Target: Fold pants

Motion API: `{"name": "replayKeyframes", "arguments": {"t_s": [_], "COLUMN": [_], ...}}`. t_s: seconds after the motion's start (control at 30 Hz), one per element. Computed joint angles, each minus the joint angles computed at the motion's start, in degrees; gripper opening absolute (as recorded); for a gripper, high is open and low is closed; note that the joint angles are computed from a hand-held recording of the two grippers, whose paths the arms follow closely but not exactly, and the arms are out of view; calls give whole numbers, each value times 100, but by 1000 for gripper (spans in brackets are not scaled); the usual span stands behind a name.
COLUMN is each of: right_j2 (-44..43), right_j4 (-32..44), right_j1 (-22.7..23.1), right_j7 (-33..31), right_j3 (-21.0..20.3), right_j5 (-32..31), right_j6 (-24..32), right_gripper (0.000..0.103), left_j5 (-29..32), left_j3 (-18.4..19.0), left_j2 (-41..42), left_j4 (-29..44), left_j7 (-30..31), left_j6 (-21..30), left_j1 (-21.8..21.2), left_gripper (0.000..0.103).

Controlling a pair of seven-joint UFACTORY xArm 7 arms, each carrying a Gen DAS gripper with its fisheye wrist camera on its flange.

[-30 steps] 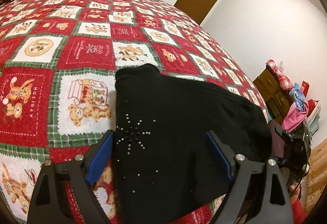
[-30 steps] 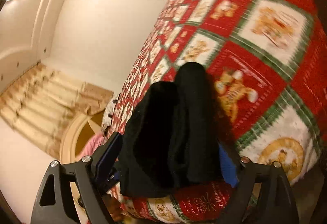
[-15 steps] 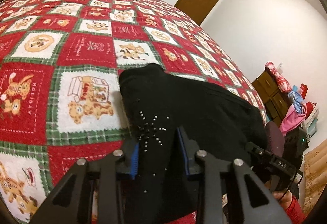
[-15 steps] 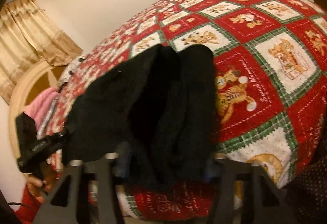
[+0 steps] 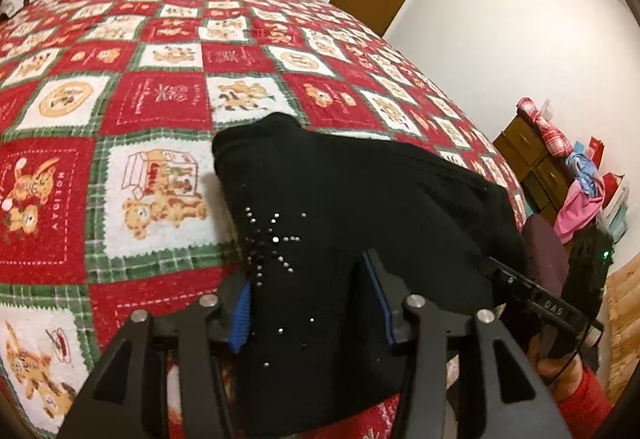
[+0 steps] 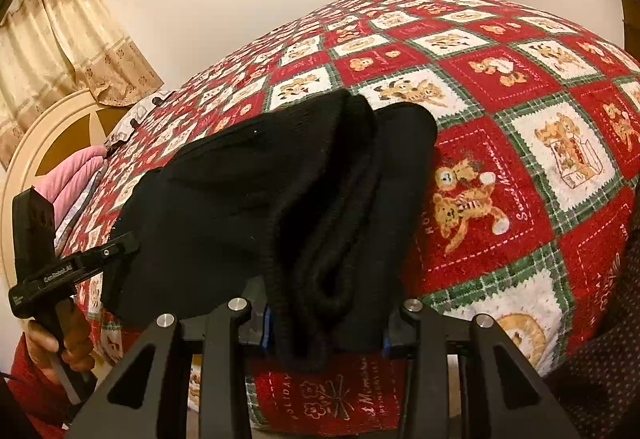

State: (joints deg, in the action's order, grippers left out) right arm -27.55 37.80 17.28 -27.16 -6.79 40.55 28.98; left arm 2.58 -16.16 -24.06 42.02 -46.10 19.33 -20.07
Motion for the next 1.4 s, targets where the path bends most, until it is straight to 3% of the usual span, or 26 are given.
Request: {"name": "replayKeyframes", "arguments": {"t_s": [0.03, 0.13, 0.23, 0.3, 0.6, 1.07, 1.4], "right_j2": [8, -86, -159, -194, -287, 794, 1698], "right_j4": [-5, -66, -8, 85, 430, 1478, 2491], "right_j1": [-10, -159, -158, -89, 276, 1180, 1225], "right_j7": [17, 239, 473, 587, 781, 583, 602], "right_j3": [55, 377, 454, 376, 331, 803, 1409], "right_j5": [-41, -557, -946, -988, -932, -205, -245], "right_j6": [-56, -263, -278, -232, -161, -432, -577], "right_gripper": [39, 37, 35, 35, 35, 34, 35], "left_j5": [-49, -739, -128, 139, 805, 1106, 1273], "left_j3": [29, 518, -82, -250, -447, -306, -101], "left_j2": [-24, -75, -164, -213, -661, -1988, -2608], "left_j4": [-48, -274, -24, 90, 279, -164, -446], "left_j7": [12, 342, 62, -72, -220, -335, -203], "left_j6": [-56, -490, -106, 1, 450, 1865, 2147], "left_j1": [-17, -514, 79, 245, 548, 1153, 1635], "left_gripper": [26, 20, 20, 20, 20, 20, 20]}}
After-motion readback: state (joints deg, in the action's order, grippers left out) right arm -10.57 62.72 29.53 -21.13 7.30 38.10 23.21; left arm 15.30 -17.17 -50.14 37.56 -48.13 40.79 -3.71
